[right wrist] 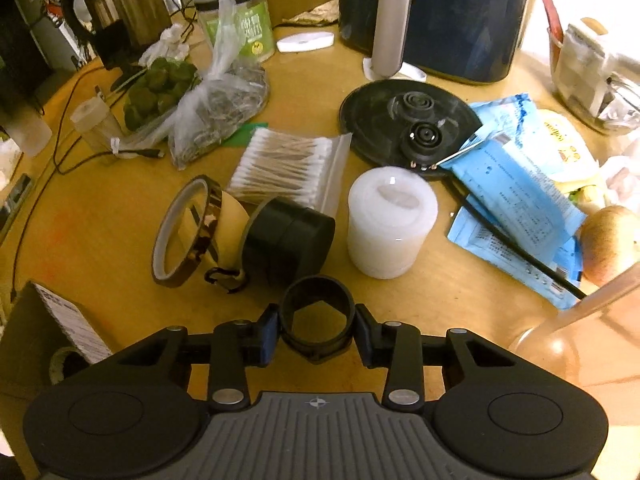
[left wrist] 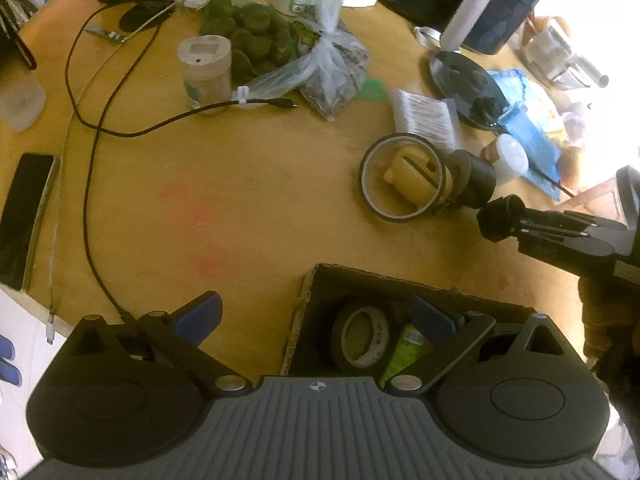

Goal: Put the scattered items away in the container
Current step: 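Grasp the black hexagonal cup by its rim with the right tool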

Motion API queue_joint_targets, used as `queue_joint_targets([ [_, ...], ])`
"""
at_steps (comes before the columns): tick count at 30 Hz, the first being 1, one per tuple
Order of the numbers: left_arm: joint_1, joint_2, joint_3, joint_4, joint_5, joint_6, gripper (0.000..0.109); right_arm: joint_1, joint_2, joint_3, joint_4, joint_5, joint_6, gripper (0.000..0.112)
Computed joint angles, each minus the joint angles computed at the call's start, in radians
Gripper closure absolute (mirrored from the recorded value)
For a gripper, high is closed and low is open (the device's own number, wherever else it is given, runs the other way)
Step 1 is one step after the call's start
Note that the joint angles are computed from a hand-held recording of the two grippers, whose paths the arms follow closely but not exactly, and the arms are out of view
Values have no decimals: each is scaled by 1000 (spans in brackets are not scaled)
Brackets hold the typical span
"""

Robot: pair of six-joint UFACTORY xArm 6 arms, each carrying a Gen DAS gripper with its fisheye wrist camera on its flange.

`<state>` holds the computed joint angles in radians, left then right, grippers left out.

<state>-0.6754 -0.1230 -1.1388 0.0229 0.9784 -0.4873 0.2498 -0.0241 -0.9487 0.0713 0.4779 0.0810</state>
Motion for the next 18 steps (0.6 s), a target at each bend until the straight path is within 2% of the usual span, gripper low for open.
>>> queue_joint_targets([
  [18, 4, 20, -25, -59, -17, 162, 6, 22, -173, 73, -154, 15, 279, 71],
])
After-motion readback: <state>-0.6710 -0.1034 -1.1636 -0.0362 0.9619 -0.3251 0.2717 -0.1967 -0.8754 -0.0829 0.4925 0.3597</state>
